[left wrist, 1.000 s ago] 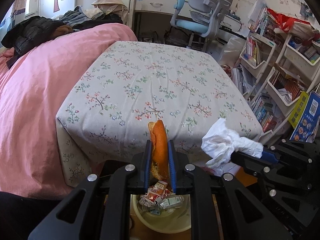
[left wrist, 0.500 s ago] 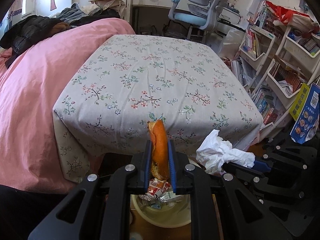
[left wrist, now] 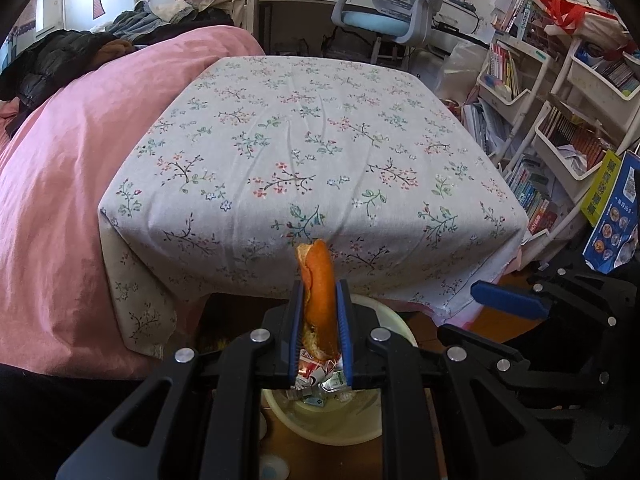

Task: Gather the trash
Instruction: 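Open both tools to drop the peel and tissue into the bucket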

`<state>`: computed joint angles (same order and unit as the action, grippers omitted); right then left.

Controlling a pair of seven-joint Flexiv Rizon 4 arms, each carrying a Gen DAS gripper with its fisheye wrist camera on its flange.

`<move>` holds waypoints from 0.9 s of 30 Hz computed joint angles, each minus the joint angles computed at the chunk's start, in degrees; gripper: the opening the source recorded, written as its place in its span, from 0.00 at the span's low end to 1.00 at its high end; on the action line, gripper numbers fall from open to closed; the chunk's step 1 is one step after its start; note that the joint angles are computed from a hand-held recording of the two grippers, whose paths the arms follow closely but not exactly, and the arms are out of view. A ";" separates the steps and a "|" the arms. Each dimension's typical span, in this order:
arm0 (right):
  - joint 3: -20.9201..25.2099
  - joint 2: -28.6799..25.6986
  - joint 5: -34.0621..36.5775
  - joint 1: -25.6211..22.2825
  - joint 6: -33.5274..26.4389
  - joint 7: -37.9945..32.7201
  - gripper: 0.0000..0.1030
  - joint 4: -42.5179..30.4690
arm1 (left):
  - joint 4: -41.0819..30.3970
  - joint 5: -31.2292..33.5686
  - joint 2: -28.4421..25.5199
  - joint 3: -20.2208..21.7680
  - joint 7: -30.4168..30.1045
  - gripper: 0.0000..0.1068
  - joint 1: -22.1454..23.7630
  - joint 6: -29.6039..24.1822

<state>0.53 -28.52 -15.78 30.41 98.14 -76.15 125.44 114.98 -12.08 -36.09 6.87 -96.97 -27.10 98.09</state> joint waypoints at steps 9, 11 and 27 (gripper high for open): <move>-6.27 0.29 1.76 5.48 1.02 1.39 0.57 0.84 | -0.16 0.23 0.11 0.92 -1.60 0.46 -0.58 -1.12; -7.33 0.31 2.23 6.41 1.29 1.54 0.61 0.97 | -0.10 0.39 0.15 1.27 -1.83 0.48 -0.89 -0.80; -13.62 -0.26 6.18 12.38 2.92 2.25 0.69 1.27 | -0.14 -1.68 -0.68 7.00 -3.64 0.72 -6.20 2.04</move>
<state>-13.09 -28.78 -9.60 42.78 101.05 -73.90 126.71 114.84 -13.75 -36.77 13.87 -100.61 -33.31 100.13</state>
